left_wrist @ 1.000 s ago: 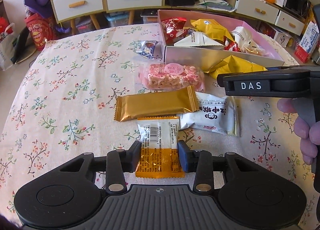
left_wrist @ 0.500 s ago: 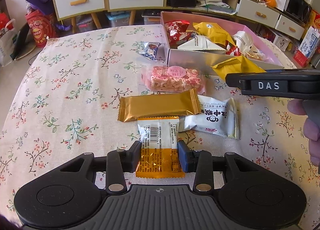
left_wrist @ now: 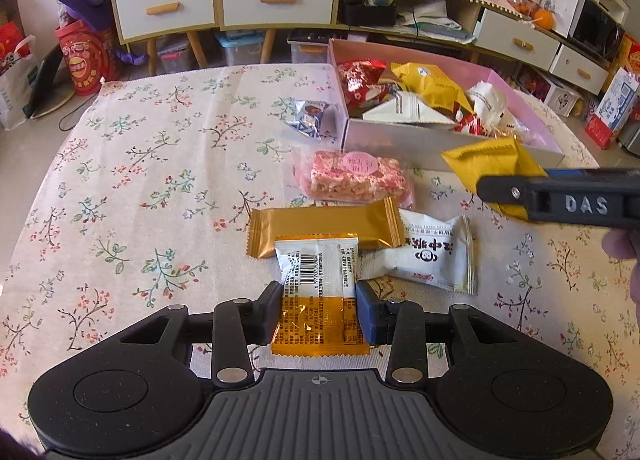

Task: Organize snacks
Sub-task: 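Lift both held snacks and carry them over the pink box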

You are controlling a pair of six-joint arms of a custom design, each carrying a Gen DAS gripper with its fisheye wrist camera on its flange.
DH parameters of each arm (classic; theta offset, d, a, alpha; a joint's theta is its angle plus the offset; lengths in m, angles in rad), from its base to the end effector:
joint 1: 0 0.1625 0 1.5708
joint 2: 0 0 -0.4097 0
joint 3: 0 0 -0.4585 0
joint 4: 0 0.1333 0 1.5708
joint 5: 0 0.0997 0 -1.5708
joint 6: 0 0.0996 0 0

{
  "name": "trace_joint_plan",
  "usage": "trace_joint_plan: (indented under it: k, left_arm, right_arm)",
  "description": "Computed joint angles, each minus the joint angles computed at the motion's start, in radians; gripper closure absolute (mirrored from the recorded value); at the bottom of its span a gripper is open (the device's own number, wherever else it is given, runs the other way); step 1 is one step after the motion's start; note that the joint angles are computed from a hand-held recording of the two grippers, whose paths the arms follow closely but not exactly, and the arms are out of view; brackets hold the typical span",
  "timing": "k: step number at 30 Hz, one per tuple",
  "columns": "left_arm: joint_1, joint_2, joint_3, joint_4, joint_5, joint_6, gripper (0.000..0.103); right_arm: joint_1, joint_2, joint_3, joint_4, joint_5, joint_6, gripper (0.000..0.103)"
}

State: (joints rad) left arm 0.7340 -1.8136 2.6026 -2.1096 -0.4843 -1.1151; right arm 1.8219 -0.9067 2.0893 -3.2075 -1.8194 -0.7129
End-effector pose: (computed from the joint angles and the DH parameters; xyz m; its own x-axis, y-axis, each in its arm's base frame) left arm -0.0816 -0.3718 0.1652 -0.7116 -0.3660 -0.5997 0.1826 0.7278 -0.6610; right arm 0.2440 -0.5135 0.0177 -0.5845 -0.6724 0.4542 -0.8005 0.5694 -0.1872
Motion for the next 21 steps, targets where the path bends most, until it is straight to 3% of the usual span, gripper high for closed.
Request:
trace_joint_plan:
  k: [14,21]
  left_arm:
    - [-0.012,-0.036,0.004,-0.069,0.02,0.055,0.066]
    - [-0.007,-0.019,0.006,-0.195,0.055,0.135,0.066]
  right_arm:
    - [0.002,-0.1,0.035,0.087,0.049,0.021,0.041]
    - [-0.005,-0.125,0.025,0.092,0.085,0.057,0.041]
